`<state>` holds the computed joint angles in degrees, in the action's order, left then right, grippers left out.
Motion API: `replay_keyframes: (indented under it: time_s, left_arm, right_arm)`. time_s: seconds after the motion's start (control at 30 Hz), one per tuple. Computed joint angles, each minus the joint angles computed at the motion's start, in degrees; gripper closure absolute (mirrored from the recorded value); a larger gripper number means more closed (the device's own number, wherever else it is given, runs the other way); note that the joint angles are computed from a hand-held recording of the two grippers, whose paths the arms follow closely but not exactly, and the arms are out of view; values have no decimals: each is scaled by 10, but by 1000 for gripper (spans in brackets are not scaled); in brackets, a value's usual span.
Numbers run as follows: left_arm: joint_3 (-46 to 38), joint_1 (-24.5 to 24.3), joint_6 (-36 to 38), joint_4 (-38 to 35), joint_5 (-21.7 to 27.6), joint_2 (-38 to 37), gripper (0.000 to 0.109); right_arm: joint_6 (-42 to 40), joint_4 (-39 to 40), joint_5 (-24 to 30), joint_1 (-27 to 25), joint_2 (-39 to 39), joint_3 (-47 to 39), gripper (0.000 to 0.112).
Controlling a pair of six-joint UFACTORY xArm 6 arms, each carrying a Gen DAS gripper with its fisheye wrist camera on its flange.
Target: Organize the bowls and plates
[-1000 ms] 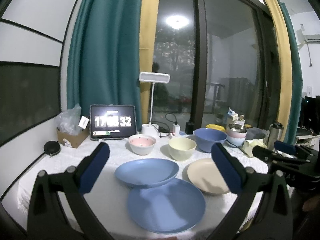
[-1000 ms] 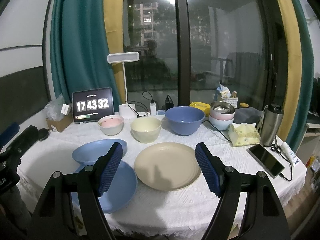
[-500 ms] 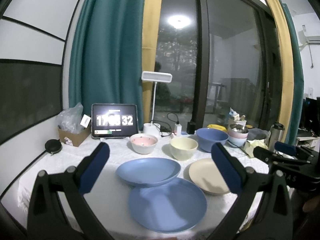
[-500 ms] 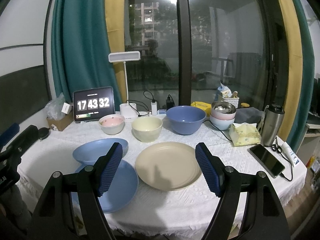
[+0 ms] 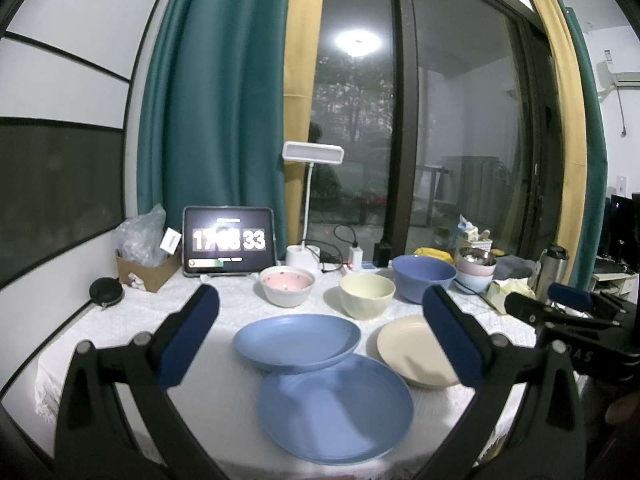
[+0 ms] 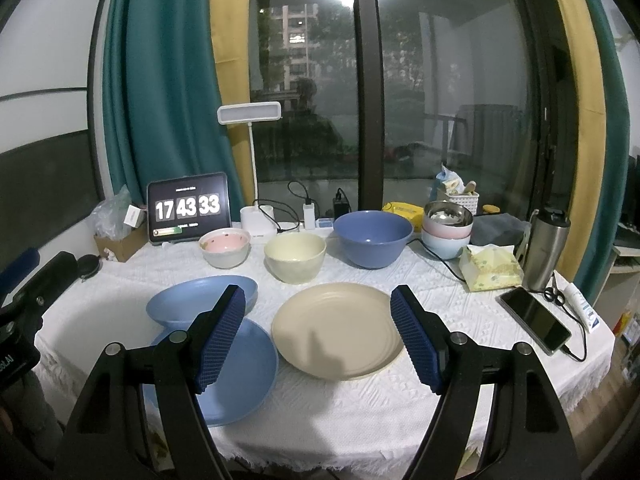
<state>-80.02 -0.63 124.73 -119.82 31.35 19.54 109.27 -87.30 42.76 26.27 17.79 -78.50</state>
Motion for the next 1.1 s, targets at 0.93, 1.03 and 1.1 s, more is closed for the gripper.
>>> replay_keyframes:
  time_s: [0.93, 1.03, 1.1]
  left_arm:
    - [-6, 3, -10, 10, 3, 4, 6]
    - [-5, 3, -9, 9, 2, 4, 6]
    - [-4, 4, -8, 7, 2, 3, 6]
  right_arm:
    - [1, 1, -2, 0, 1, -1, 33]
    - [-1, 2, -1, 1, 2, -2, 33]
    - [-1, 2, 1, 2, 3, -5, 33]
